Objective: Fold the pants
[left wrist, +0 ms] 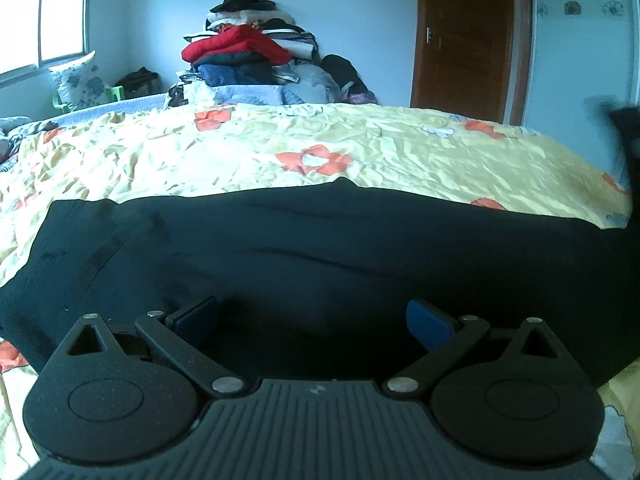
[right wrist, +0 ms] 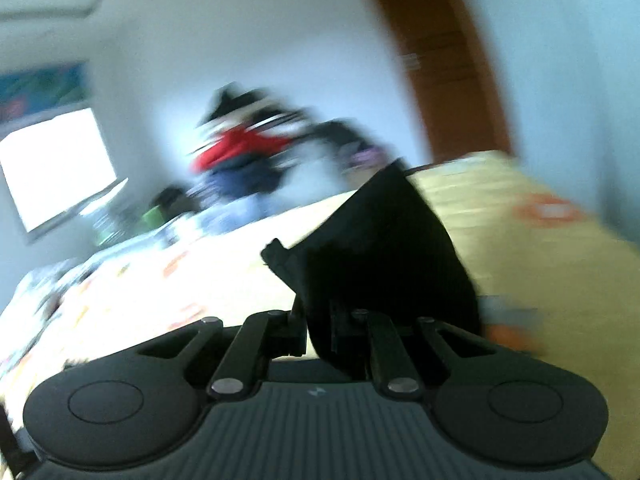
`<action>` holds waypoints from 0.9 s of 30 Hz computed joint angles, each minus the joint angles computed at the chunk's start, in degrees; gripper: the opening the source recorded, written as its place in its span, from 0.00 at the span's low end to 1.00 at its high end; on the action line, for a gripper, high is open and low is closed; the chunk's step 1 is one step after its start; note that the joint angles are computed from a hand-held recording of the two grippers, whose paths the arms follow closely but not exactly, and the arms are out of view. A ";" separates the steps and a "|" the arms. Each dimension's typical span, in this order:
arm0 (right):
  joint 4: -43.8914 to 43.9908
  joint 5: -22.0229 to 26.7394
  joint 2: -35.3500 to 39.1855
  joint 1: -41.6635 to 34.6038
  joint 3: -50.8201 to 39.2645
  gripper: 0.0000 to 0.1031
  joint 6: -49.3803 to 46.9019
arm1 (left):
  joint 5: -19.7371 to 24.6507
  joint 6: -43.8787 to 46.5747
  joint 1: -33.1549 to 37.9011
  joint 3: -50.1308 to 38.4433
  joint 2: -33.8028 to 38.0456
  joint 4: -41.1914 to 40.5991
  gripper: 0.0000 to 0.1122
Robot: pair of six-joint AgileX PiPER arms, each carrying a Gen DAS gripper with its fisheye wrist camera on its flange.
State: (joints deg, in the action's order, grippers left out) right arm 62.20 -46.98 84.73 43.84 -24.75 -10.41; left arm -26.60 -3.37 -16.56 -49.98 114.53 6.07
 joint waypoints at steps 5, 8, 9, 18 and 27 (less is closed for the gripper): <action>-18.29 17.51 17.76 -3.50 -16.84 0.12 6.42 | -0.40 -3.61 0.82 0.12 -0.10 1.73 0.90; -17.39 22.48 22.74 -1.37 -22.13 0.13 3.84 | -0.11 -6.75 1.52 0.06 -0.14 3.97 0.90; -16.53 22.19 22.61 -0.17 -22.00 0.13 2.07 | -0.21 -7.34 1.67 0.19 -0.21 4.47 0.90; 18.39 5.94 11.50 9.26 -11.59 0.14 -22.78 | 0.67 -6.73 1.43 -0.35 -0.12 4.04 0.91; 23.78 2.76 19.18 15.03 -19.40 0.26 -39.32 | 0.41 -22.10 4.41 -0.97 -1.06 17.61 0.90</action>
State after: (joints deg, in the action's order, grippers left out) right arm 85.98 -44.23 103.91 58.86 -44.16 -49.73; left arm -26.19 -25.46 -12.15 -50.95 113.47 23.67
